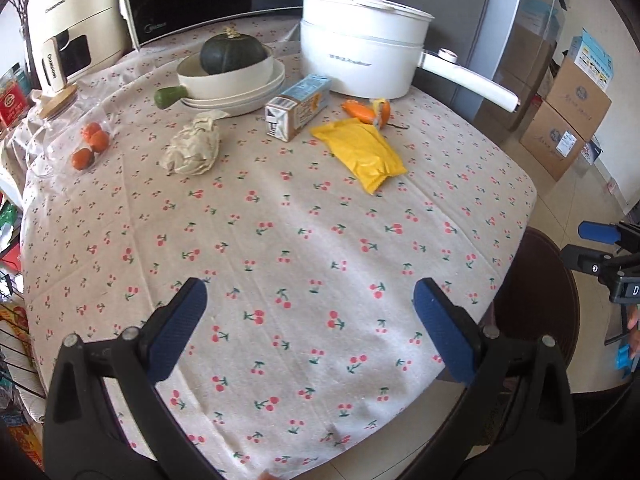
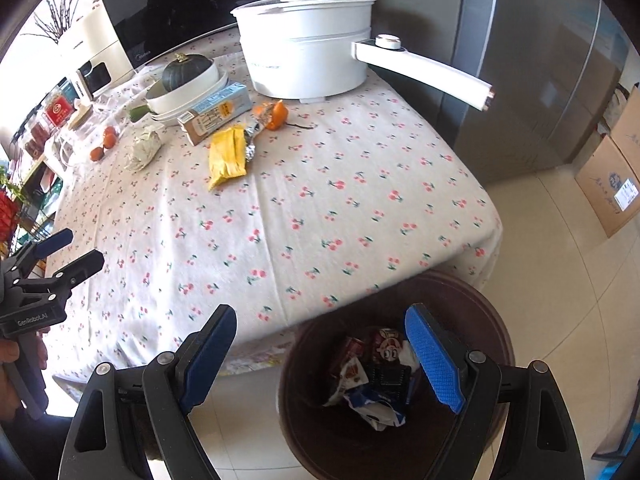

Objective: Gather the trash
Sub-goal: 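Grasp the crumpled tissue with the left tool while the right tool grasps the yellow packet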

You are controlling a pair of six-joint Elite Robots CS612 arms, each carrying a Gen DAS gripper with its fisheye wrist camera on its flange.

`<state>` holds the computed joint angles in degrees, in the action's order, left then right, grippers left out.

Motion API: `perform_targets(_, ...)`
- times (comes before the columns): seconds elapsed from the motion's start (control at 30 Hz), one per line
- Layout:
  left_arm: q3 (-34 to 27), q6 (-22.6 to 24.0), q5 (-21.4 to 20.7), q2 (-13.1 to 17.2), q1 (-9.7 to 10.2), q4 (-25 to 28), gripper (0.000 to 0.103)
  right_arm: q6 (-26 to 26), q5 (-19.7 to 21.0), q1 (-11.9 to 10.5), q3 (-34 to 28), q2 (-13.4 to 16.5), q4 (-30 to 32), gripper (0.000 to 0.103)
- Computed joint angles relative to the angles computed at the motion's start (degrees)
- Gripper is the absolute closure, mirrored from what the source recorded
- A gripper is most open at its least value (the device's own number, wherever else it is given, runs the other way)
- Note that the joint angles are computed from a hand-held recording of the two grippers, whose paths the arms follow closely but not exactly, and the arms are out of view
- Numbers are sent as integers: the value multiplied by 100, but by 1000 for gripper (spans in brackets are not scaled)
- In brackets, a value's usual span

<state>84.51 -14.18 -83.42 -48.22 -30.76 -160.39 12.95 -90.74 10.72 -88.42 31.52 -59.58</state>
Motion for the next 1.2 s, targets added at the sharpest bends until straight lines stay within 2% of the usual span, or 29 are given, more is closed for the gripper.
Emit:
perform_targets(0.33,-124,-382,522,136,328,181,0,43,-31,285,1446,-338,-1117,15)
perform_targets(0.4,-184,-337,586,193,377,152,0,52,8,312,1767,-417,-1314,15)
perform_targets(0.5,-314,-18,656,317,439,-61,0,-78,-28,350,2244,-543,-1639,15)
perform_targets(0.63,-653,398,457,601,569,-315,0,-310,-275,405,2759,-680,-2073,15)
perform_targets(0.83,-1582,335,-22,1190,756,-84,0,-377,-249,399,3256,-787,-2639,14)
perform_targets(0.93,-2050,692,-136,1459,775,150,0,-433,-225,386,3372,-793,-2952,13)
perform_targets(1.03,-2357,1019,-131,1664,762,114,0,-537,-154,373,3512,-830,-3179,13)
perform_targets(1.2,-2826,747,-443,1945,840,285,0,-698,-71,359,3615,-822,-3543,13)
